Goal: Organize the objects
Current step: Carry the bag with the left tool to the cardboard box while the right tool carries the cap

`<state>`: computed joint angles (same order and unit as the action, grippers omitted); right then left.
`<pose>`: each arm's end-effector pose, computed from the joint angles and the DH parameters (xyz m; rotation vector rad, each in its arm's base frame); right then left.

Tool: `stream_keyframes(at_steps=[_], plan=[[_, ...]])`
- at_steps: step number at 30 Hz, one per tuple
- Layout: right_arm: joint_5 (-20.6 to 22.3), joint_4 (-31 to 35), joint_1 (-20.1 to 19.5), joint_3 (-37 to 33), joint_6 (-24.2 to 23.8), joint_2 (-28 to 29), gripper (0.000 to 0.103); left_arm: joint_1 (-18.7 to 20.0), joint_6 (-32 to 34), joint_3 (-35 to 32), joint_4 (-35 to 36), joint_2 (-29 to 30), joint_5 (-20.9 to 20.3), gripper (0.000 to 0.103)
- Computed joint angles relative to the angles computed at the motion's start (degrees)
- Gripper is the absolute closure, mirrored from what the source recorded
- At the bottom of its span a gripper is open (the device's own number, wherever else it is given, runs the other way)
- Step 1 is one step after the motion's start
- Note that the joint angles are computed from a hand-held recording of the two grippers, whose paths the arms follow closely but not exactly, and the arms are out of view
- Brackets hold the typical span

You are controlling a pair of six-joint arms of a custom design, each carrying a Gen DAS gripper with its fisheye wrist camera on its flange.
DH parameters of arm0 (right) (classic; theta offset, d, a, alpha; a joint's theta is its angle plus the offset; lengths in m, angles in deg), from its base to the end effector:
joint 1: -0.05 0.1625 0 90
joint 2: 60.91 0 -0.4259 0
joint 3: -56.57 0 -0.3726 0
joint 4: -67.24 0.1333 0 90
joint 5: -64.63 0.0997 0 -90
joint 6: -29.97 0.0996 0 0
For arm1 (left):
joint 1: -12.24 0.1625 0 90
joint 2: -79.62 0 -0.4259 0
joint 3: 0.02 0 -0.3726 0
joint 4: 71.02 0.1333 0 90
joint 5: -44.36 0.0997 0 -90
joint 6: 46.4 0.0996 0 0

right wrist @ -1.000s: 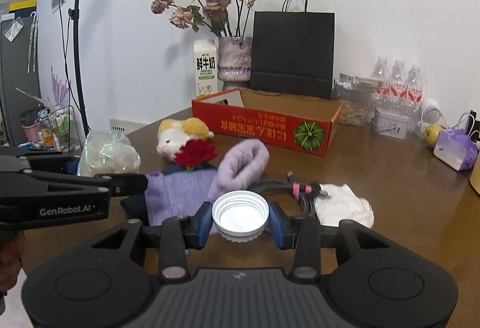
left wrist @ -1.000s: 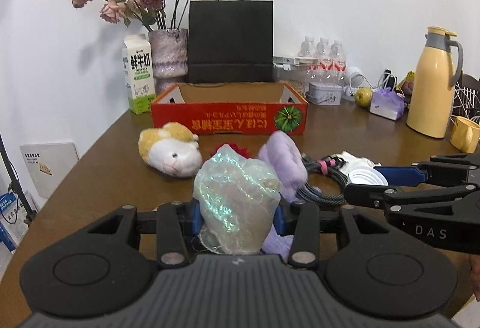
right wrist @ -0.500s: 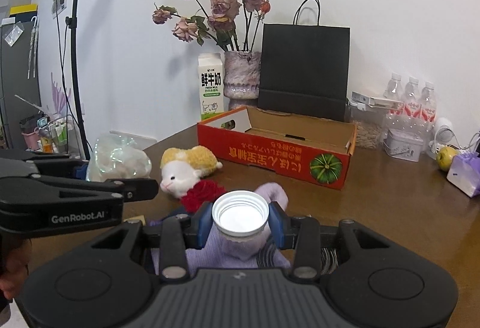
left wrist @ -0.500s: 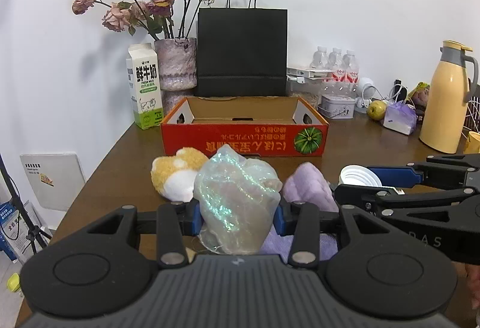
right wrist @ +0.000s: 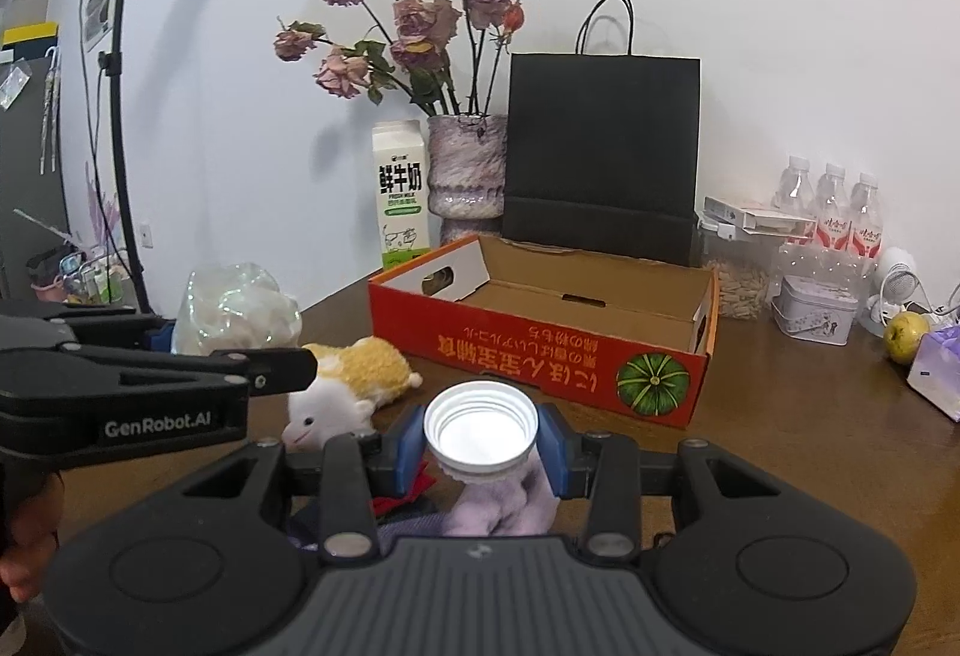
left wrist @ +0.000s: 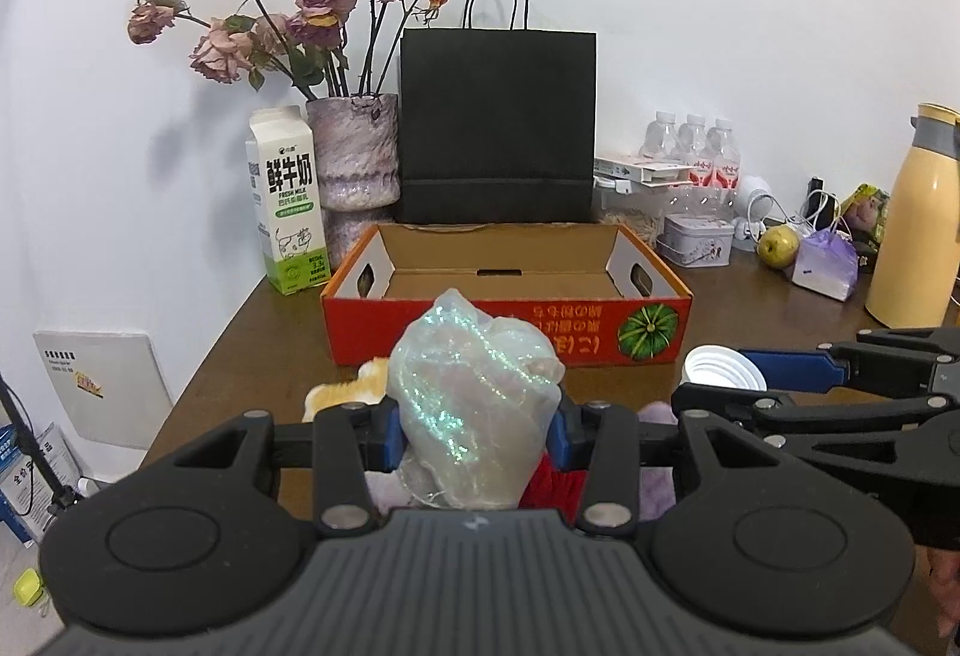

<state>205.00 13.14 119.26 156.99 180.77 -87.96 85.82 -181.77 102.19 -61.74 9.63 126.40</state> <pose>0.2997 -0.4202 -0.1159 0.3764 -1.9827 1.3588 0.0086 -0.4912 0.2240 1.2489 2.2783 -1.0905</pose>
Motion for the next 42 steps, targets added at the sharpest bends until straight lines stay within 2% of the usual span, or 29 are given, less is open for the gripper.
stream_keyframes(at_steps=[23,36,42], plan=[[-6.4,-0.6,-5.7,-4.1,-5.2,-3.4,0.064,-3.0,-4.4,-11.7,-0.3,9.8,-0.2,0.059],[-8.9,3.6,-9.3,-10.0,-6.9,-3.4,0.064,-3.9,-3.9,-20.8,0.1,17.1,-1.5,0.059],[-9.2,6.2,-10.6,-13.3,-8.5,-3.3,0.064,-4.0,-3.8,-27.2,2.7,21.9,-2.5,0.059]])
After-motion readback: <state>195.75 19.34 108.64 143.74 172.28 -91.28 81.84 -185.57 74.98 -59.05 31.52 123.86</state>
